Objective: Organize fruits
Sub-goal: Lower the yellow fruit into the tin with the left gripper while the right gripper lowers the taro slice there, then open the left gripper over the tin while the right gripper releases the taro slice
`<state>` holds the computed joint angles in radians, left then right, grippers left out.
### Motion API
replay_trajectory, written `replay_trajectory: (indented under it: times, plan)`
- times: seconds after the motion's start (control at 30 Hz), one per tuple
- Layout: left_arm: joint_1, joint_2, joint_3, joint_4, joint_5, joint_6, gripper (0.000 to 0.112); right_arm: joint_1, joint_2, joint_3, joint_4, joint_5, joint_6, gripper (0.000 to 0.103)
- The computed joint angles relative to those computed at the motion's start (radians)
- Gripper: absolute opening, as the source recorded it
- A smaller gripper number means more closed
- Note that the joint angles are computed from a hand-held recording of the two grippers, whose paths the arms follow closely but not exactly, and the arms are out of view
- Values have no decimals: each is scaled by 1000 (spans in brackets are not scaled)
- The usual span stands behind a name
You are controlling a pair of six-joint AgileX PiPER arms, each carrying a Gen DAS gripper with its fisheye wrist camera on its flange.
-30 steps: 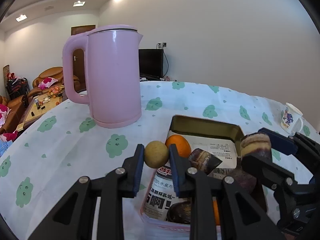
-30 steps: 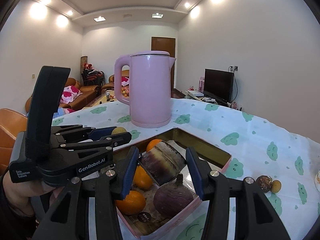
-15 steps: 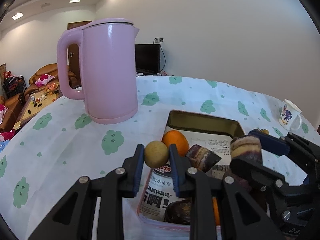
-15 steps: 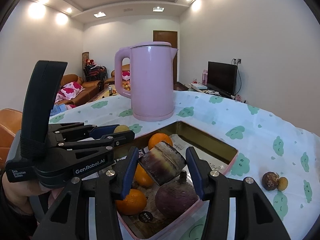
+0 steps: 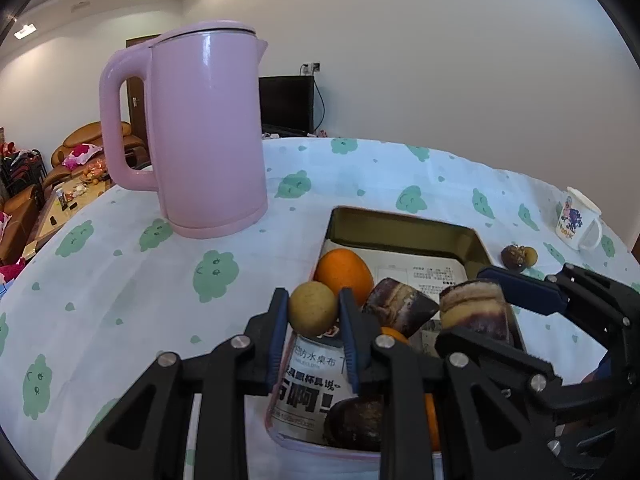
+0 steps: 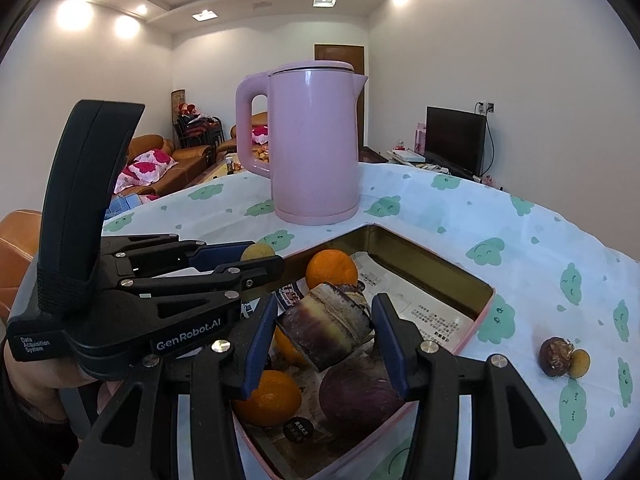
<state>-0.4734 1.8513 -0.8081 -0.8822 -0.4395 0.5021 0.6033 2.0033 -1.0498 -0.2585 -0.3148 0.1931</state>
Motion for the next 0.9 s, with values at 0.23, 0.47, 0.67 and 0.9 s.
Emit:
replay_trajectory:
  times: [0.23, 0.47, 0.67, 0.9]
  plan:
    - [-6, -1, 4, -10, -16, 13, 31, -5, 6, -15, -82, 22, 77, 52]
    - [-16, -7, 16, -52, -40, 24, 49, -19, 5, -6, -111, -8, 126, 60]
    - [-23, -23, 39, -66, -73, -8, 75, -25, -21, 46, 23, -69, 14, 65]
    - [-121, -56, 29, -146, -131, 76, 88, -76, -111, 131, 199, -64, -170, 69]
